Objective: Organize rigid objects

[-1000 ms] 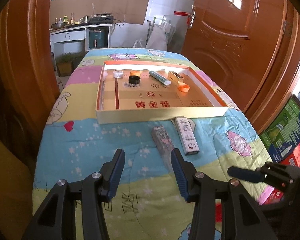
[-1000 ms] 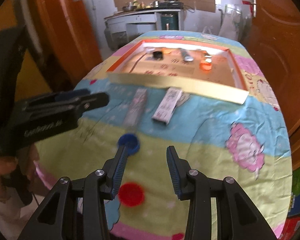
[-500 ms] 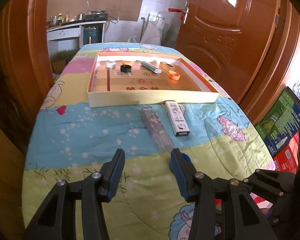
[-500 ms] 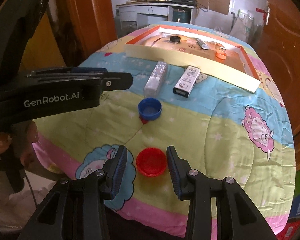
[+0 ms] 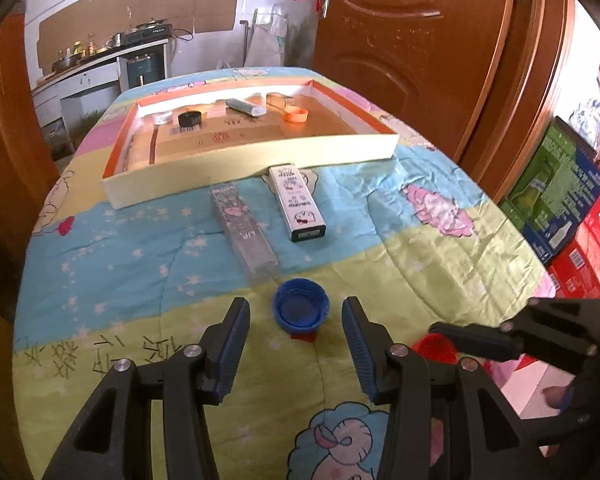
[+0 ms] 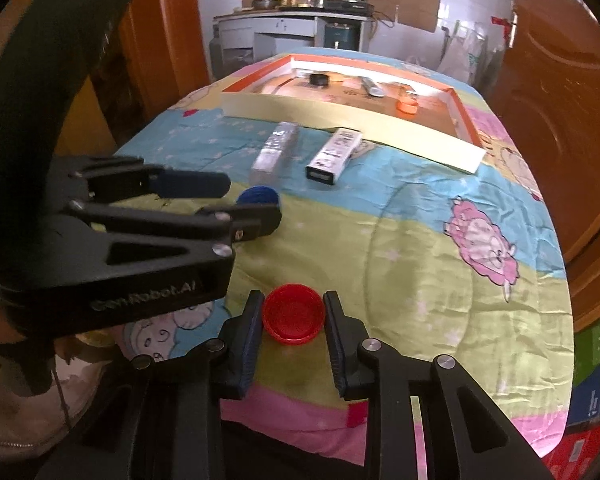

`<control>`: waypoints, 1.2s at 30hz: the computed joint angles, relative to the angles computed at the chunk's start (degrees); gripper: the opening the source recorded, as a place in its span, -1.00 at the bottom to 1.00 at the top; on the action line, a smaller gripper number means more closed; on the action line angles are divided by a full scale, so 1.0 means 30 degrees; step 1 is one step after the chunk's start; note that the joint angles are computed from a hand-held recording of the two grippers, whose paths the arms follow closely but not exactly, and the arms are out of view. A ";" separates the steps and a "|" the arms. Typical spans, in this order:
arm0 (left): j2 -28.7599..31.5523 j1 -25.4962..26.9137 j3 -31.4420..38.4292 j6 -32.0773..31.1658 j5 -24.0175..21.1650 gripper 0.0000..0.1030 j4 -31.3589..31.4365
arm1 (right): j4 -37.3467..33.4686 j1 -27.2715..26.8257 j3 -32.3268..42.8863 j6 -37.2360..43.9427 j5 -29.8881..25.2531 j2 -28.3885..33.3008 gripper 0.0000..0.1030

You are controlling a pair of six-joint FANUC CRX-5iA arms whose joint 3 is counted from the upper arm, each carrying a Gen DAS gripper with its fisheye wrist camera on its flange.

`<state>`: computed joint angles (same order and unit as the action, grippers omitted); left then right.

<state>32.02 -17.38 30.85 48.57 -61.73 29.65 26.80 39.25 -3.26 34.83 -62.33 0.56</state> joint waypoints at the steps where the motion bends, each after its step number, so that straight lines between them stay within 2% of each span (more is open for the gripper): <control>1: 0.0087 -0.0053 0.0111 0.0137 0.0004 -0.07 -0.0196 | 0.0037 -0.0026 -0.0113 -0.0127 0.0035 -0.0095 -0.41; 8: 0.0158 -0.0418 0.0154 0.0289 0.0893 -0.10 -0.1058 | -0.0015 -0.0242 -0.0508 -0.0506 0.0285 -0.0396 -0.41; 9: -0.0044 -0.0419 -0.0194 0.0106 0.1229 -0.31 -0.1059 | -0.0001 -0.0252 -0.0548 -0.0559 0.0318 -0.0415 -0.41; 10: -0.0151 -0.0375 -0.0419 -0.0021 0.1391 -0.42 -0.0895 | 0.0022 -0.0272 -0.0583 -0.0622 0.0358 -0.0431 -0.41; 23: -0.0554 0.0103 -0.0903 -0.0467 0.1236 -0.42 0.0586 | 0.0091 -0.0765 -0.0361 -0.0753 0.0849 -0.0379 -0.41; 36: 0.0110 0.0431 0.0573 0.0430 0.1264 -0.42 0.1383 | -0.0030 -0.1669 0.1084 0.0390 0.0935 0.0459 -0.41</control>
